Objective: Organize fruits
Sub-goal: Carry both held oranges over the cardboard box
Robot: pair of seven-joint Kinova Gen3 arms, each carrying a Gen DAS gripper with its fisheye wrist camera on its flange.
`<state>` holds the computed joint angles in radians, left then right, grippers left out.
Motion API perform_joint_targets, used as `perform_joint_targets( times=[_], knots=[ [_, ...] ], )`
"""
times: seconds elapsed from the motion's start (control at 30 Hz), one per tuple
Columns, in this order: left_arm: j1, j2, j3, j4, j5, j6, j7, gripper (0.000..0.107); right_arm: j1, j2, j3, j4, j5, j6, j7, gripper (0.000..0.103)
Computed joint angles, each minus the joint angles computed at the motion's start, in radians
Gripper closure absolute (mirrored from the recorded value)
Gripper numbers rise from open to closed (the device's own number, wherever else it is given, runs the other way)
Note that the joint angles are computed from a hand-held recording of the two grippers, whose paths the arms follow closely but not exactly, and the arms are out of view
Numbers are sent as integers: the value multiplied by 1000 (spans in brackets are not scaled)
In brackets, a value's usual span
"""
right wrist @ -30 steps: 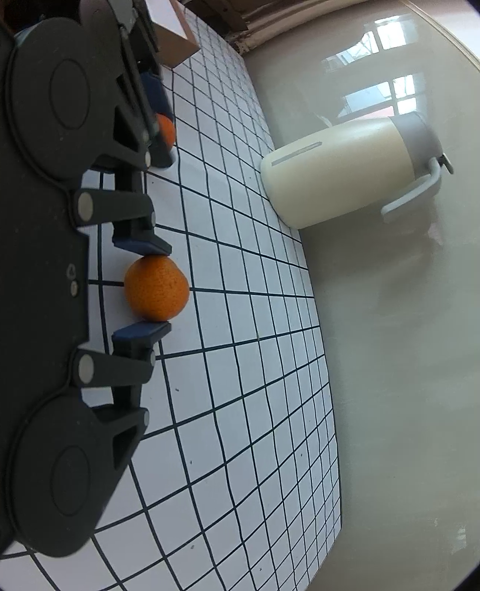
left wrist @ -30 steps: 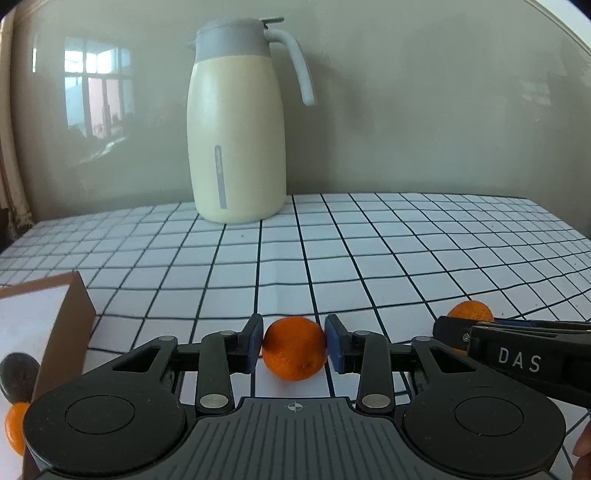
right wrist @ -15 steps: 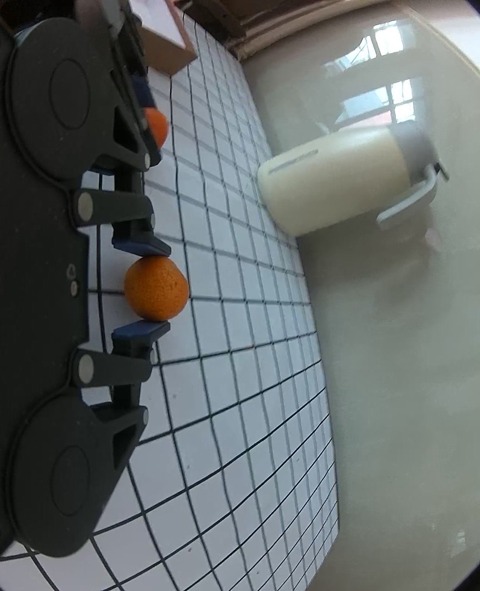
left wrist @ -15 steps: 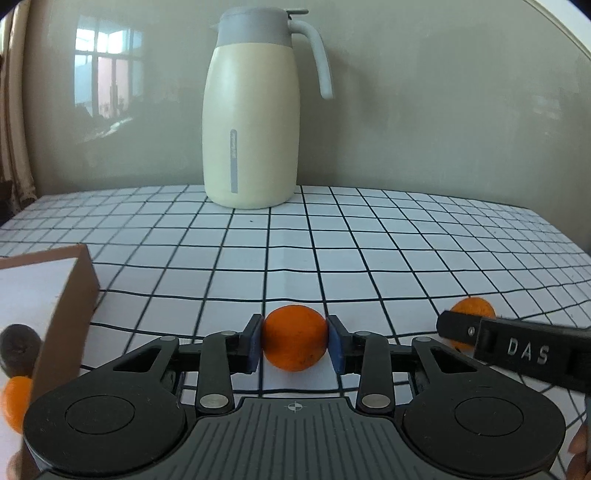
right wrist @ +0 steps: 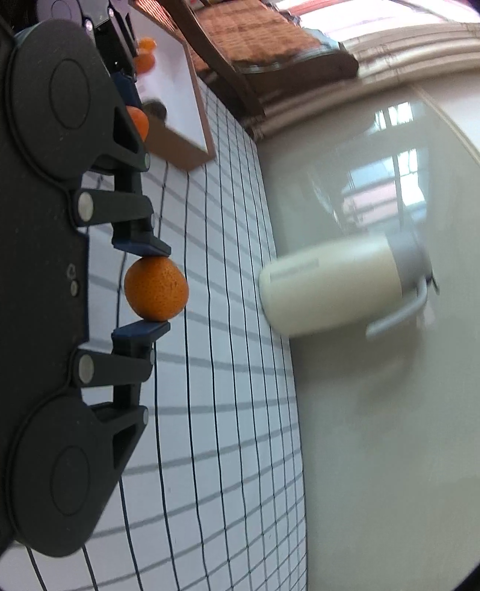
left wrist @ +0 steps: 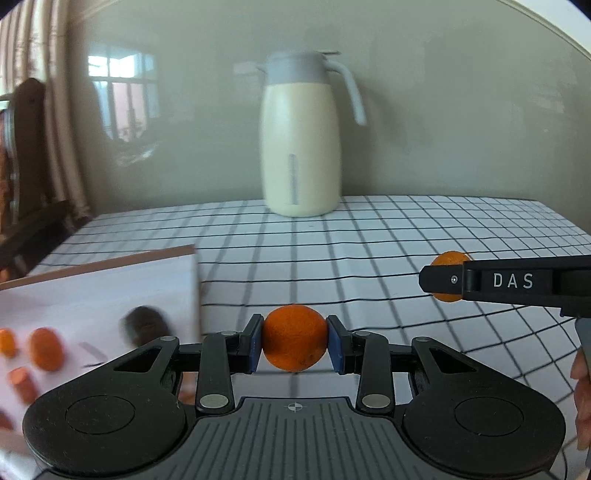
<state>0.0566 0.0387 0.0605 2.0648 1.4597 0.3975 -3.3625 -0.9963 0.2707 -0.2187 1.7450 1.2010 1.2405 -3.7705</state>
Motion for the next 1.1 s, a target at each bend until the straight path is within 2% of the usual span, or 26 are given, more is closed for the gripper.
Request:
perform_joint_targets(
  times=[0.3,0.57,0.87,1.1],
  knots=[
    [-110,-60,-89,33,3,119,-43,71,-39,67,14,-115,68,-96,116,75],
    [-214,-64,-147,43,67,200,-110,71,-89,131,65,-224,93,-148,213,75],
    [-305,-25,-176,17,127,229,-140,71,-143,211,136,-329,118,-148,238,75],
    [-335,16,-178,-17,223,213,-176,71,-182,269,188,-391,157,-108,229,75]
  ],
)
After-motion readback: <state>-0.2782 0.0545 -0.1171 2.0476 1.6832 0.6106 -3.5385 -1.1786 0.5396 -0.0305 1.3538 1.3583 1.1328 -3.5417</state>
